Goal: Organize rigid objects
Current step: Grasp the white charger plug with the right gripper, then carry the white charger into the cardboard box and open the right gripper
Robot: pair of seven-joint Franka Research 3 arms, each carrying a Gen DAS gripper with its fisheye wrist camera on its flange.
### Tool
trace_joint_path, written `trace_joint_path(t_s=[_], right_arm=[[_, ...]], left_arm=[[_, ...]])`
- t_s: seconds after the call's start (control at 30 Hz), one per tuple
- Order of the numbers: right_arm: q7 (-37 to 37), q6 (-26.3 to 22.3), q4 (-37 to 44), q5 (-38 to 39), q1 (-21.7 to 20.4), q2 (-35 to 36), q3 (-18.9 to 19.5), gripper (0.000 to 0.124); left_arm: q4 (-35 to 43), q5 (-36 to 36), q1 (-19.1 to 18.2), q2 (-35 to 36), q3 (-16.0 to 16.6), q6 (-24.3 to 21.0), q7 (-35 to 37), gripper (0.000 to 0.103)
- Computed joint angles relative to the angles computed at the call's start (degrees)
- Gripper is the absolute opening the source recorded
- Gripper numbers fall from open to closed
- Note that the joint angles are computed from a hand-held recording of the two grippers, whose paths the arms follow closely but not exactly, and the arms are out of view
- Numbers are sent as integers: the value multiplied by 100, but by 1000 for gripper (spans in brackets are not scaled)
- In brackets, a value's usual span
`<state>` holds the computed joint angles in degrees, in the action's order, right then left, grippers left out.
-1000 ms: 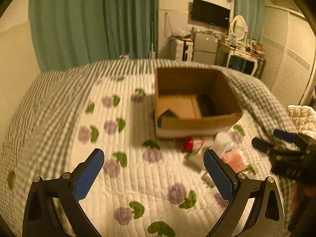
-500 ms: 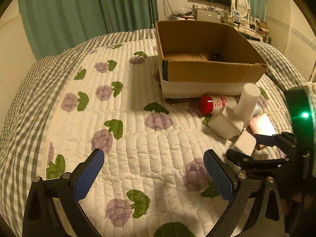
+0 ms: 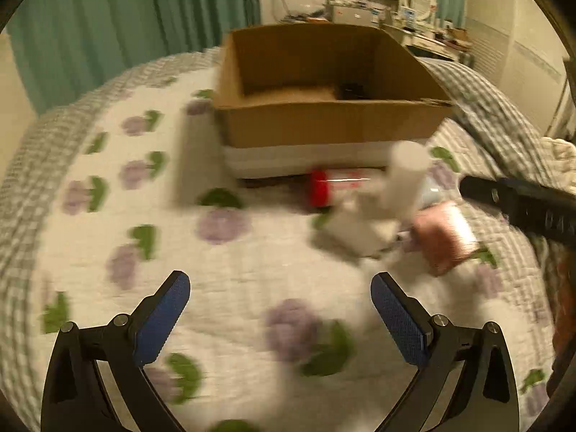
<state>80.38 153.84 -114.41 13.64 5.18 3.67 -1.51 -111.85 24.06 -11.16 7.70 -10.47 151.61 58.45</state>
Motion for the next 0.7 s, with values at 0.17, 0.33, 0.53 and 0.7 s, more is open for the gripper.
trace_joint_path(t_s=[0.17,0.33,0.53,0.7], right_arm=[[126,-3,208,55,-94,96,-70,72],[34,-169,411,255,-147,320,-64,72],[45,-246,552,346,-157,500,-55,72],[317,-360,610,150,-159,566,-127,72]], left_arm=[[818,266,-267,648,-63,-623,189,103],[1593,-44,-314,1233,-63,-1061,601,103],[1922,-588,-141,1556,-199,-850,1264,80],[1886,-922,-163,1524,-232,-801,1765,60]])
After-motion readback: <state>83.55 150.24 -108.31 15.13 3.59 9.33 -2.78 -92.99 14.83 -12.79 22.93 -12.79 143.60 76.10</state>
